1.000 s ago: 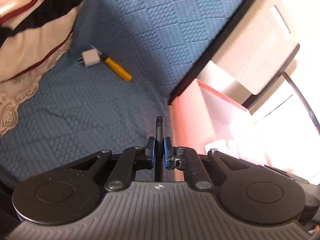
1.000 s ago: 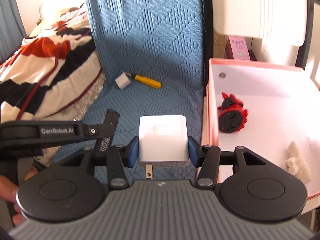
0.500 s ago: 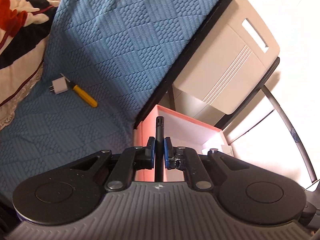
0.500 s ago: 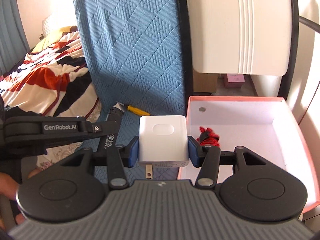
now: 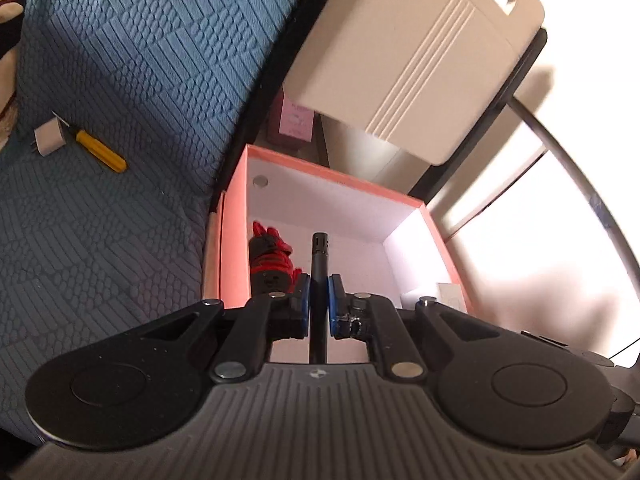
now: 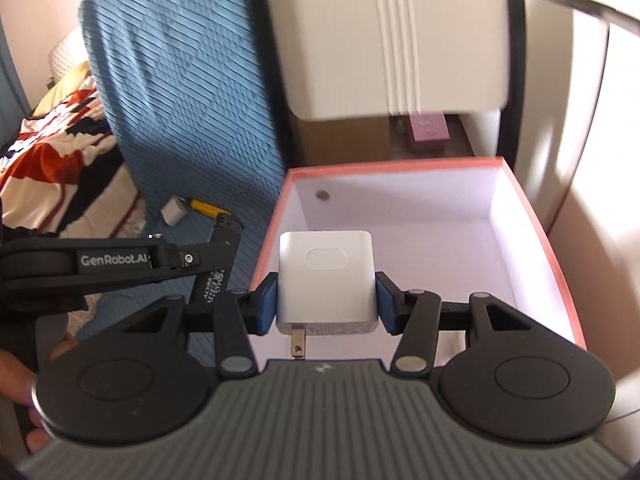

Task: Organize rigid objects
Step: 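Open both tools to drop lighter and white charger into the box, then move both open tools back toward small charger and screwdriver on seat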

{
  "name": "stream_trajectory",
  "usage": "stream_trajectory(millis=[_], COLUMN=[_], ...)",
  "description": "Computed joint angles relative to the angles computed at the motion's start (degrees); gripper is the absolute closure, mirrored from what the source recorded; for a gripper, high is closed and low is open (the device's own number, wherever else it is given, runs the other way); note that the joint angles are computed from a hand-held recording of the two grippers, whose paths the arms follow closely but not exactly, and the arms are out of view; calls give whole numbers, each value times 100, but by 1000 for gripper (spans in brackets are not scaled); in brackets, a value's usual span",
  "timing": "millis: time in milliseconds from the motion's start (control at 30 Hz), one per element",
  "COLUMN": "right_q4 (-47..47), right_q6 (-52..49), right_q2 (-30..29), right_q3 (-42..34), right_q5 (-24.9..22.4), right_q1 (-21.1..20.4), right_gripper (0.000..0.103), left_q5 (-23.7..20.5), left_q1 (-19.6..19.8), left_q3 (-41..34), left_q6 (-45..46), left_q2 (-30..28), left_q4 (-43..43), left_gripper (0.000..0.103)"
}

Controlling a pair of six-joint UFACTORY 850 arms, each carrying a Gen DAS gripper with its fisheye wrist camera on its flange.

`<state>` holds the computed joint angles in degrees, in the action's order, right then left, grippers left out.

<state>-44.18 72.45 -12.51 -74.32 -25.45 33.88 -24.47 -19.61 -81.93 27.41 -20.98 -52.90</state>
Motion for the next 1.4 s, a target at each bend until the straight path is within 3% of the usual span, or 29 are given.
stream_trajectory(millis=[267,400,567,833,1033,1400], right_q4=[752,1488,2023,1787,1088,-1147], right_q6=[-402,-1080,-1560,-1270,-448,1294], right_q2=[81,-15,-98,54,227,435], right_q3=[642,719,795,902,904,531], right_q5=[172,280,320,393,300,-33], right_q1=[-282,-409,-482,-461,-374,39], right_gripper=[50,50,50,49,48,48], left_q5=[-42,-277,-198,-280,-126,508], left_q1=[-292,-292,-383,-417,-415,-208], left_q3=[-5,-96,-154,-307,-213,120], left_q6=[-644,-707,-964,-1380,-1071,-357], left_q2=[-341,-503,-517,-570,-341,378], left_q4=[789,834,1252,1638,1598,1363], left_gripper=[92,92,92,91,91,91])
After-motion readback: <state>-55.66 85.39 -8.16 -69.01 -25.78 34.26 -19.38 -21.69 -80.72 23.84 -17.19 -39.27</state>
